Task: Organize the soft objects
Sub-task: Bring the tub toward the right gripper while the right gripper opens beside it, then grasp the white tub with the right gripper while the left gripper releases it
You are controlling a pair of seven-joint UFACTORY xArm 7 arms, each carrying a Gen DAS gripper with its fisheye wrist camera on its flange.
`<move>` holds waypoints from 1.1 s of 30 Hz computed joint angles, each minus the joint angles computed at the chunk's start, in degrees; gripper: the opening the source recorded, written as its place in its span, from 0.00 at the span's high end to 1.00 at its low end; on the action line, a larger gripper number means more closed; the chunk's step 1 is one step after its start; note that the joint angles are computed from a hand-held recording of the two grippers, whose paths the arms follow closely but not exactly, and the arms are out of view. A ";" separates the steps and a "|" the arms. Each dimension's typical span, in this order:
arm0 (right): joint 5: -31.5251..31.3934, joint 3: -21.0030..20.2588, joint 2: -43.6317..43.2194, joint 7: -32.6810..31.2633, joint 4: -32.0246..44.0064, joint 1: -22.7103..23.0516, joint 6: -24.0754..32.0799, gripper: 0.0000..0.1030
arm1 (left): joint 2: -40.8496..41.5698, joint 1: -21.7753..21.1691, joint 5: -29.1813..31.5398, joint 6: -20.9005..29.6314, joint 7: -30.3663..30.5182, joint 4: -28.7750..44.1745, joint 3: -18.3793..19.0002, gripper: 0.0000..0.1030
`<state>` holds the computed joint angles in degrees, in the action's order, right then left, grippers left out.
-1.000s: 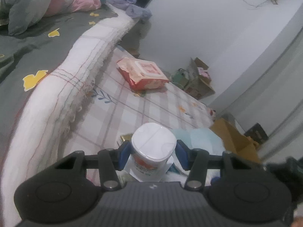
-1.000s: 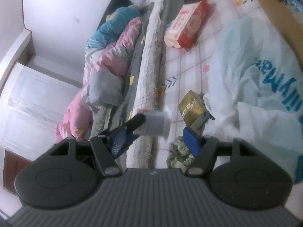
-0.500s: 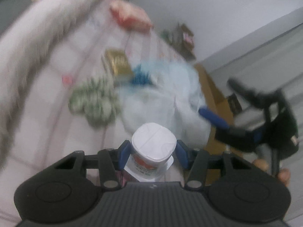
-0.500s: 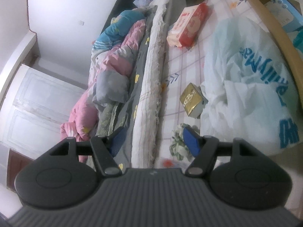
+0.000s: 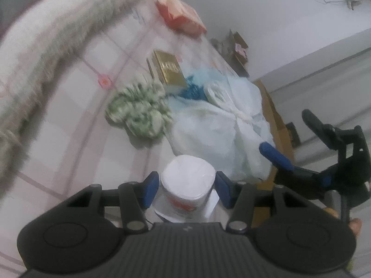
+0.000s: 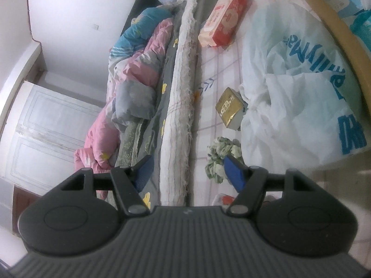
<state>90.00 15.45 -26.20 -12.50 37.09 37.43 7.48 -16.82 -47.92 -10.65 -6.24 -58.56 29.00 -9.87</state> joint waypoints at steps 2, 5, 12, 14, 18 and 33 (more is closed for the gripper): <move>0.15 -0.15 0.39 -0.39 0.29 -0.03 0.48 0.34 | -1.41 7.08 1.38 2.23 -1.80 0.08 -6.34 0.48; 0.29 -0.08 0.92 -0.66 0.57 -0.08 0.95 0.34 | -3.76 15.61 4.88 6.33 -5.04 0.47 -13.59 0.47; 0.51 0.50 2.09 -0.54 0.84 -0.15 1.52 0.34 | -9.23 26.38 17.03 15.31 -12.47 2.47 -22.66 0.46; -1.23 0.63 2.37 0.80 0.74 -0.19 1.59 0.34 | -10.21 25.33 18.67 15.60 -12.22 2.41 -21.72 0.42; -6.17 -0.17 3.13 2.74 0.26 0.67 1.93 0.34 | -10.84 18.34 17.97 15.46 -7.10 1.47 -16.36 0.37; -3.92 -0.33 15.82 -7.49 6.43 1.57 3.46 0.44 | -3.47 22.50 30.73 23.24 -10.03 8.06 -25.47 0.54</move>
<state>86.08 15.11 -10.39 -19.98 43.52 39.01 10.94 -20.30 -25.42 20.09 17.00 -68.60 37.05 -35.34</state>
